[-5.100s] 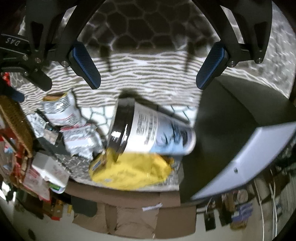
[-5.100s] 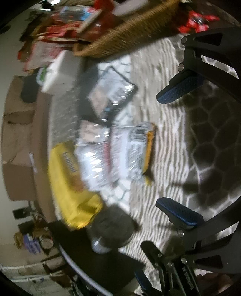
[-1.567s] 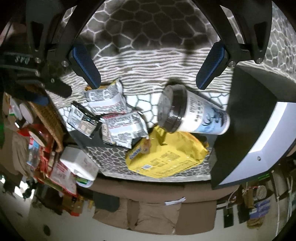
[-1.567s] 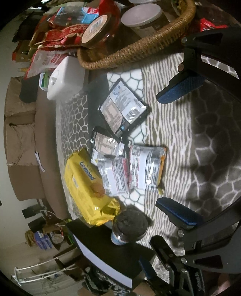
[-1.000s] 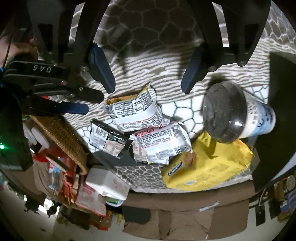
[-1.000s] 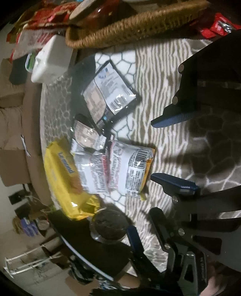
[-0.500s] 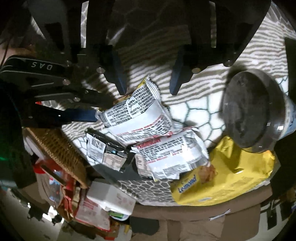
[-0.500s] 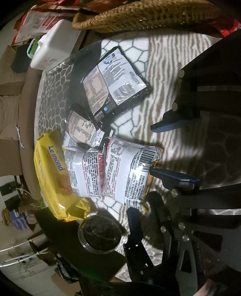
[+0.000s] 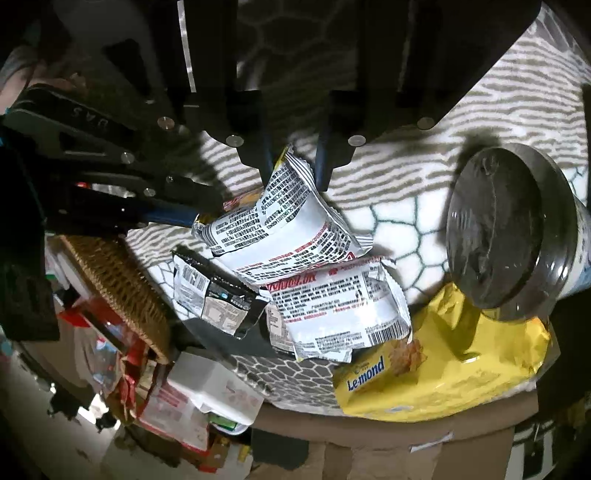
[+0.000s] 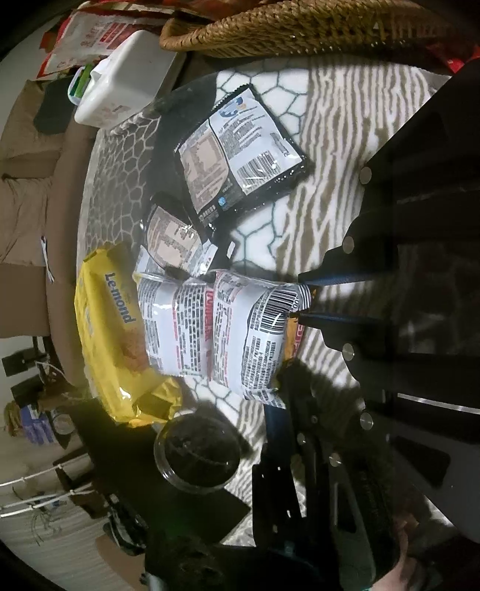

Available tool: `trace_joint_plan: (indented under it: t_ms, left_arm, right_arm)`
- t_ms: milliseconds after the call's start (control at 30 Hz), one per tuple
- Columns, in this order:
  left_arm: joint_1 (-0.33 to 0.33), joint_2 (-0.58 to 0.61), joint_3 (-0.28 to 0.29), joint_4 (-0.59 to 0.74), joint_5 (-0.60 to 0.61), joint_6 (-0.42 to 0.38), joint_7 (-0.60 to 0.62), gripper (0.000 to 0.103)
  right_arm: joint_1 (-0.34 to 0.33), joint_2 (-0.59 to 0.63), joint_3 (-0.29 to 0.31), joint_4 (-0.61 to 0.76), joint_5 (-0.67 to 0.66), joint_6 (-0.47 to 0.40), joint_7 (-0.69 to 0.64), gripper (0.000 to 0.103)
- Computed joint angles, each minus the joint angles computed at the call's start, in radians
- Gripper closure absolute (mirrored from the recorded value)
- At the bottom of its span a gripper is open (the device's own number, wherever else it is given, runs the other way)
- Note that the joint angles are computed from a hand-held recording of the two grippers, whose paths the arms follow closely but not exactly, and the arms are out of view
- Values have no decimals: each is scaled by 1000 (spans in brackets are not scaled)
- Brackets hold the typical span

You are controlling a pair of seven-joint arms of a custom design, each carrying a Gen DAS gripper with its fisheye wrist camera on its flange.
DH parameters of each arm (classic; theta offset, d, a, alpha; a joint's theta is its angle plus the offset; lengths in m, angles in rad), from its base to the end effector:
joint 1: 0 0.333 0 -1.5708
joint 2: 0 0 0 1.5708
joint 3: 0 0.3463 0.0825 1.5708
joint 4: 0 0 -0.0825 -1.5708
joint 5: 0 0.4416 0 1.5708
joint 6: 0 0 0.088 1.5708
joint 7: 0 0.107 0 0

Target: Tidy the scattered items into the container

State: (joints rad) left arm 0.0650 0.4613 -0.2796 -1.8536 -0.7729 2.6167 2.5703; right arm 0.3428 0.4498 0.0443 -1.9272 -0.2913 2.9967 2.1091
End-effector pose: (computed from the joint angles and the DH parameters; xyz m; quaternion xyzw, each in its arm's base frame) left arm 0.7105 -0.1226 0.2968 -0.4668 0.8242 -0.3204 0.0103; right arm 0.6616 0.2890 0.3100 -0.7097 0.6336 -0.1486 0.2698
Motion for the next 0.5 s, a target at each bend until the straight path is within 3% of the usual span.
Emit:
trace_joint_plan:
  t_ms: [300, 400, 500]
  left_arm:
    - [4, -52, 17, -22, 6, -44, -8, 85]
    - [2, -86, 25, -46, 10, -51, 1, 85]
    - [0, -127, 39, -77, 15, -73, -3, 85]
  right_arm:
    - [7, -47, 12, -41, 5, 17, 8, 89]
    - [40, -71, -12, -56, -23, 8, 30, 89]
    - [26, -105, 17, -84, -10, 2, 23, 89]
